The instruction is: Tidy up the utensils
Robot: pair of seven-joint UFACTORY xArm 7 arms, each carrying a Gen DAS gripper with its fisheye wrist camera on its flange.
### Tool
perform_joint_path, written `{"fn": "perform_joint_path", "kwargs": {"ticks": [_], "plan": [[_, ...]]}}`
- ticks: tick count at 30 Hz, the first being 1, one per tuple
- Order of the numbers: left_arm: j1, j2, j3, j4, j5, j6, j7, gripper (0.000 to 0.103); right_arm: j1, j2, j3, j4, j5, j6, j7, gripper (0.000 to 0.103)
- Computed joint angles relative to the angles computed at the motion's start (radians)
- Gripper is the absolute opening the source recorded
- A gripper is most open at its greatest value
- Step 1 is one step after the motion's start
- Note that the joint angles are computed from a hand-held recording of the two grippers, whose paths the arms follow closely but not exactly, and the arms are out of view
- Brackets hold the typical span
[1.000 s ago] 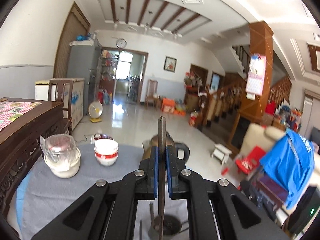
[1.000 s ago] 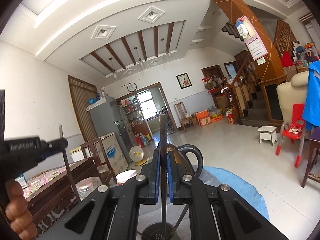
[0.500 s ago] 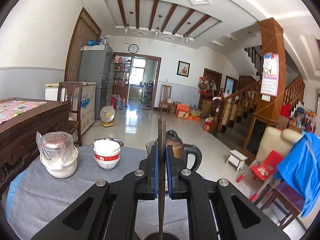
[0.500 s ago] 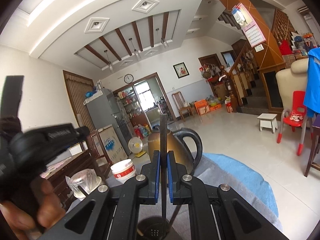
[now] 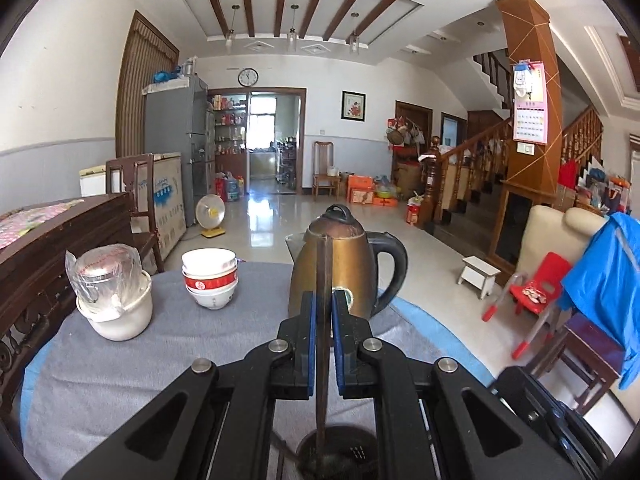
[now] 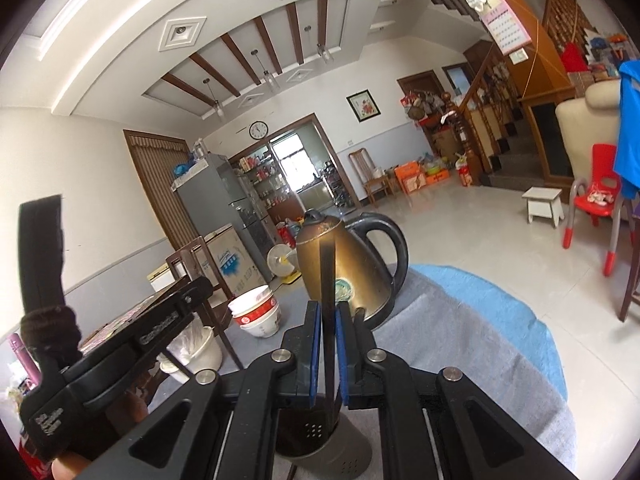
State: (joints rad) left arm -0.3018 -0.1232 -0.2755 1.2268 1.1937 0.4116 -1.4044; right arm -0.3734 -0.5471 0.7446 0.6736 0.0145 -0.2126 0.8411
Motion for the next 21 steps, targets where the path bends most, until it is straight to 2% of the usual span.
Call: {"fn": "perform_joint_path", "kwargs": {"ticks": [3,5,6,8,11,14,21], "plan": [[0.002,-0.047,-0.002,-0.036,-0.017,-0.005,0.042,0.016,0.082,0.013,-0.065,-0.011,-0.002,0.008,-0.002,0.011],[0.012,-0.092,-0.006,-0.068,-0.044,-0.016,0.079,0.032,0.118,0.012,-0.093,-0.015,0.001,0.017,-0.001,0.011],[0.025,-0.130,-0.012,-0.096,-0.046,-0.024,0.078,0.036,0.138,0.011,-0.111,-0.019,0.002,0.023,0.000,0.011],[0.046,-0.190,-0.019,-0.135,-0.062,-0.037,0.088,0.052,0.202,0.008,-0.165,-0.034,0.006,0.027,0.003,0.011],[0.064,-0.302,-0.019,-0.211,-0.111,-0.030,0.139,0.067,0.271,-0.028,-0.222,-0.068,0.019,0.037,0.018,0.013],[0.067,-0.399,-0.021,-0.280,-0.184,0.026,0.217,0.076,0.338,-0.067,-0.269,-0.104,0.030,0.035,0.034,0.015],[-0.024,-0.594,0.085,-0.486,-0.500,0.168,0.452,0.077,0.416,-0.175,-0.278,-0.158,0.020,0.104,0.068,0.024]]}}
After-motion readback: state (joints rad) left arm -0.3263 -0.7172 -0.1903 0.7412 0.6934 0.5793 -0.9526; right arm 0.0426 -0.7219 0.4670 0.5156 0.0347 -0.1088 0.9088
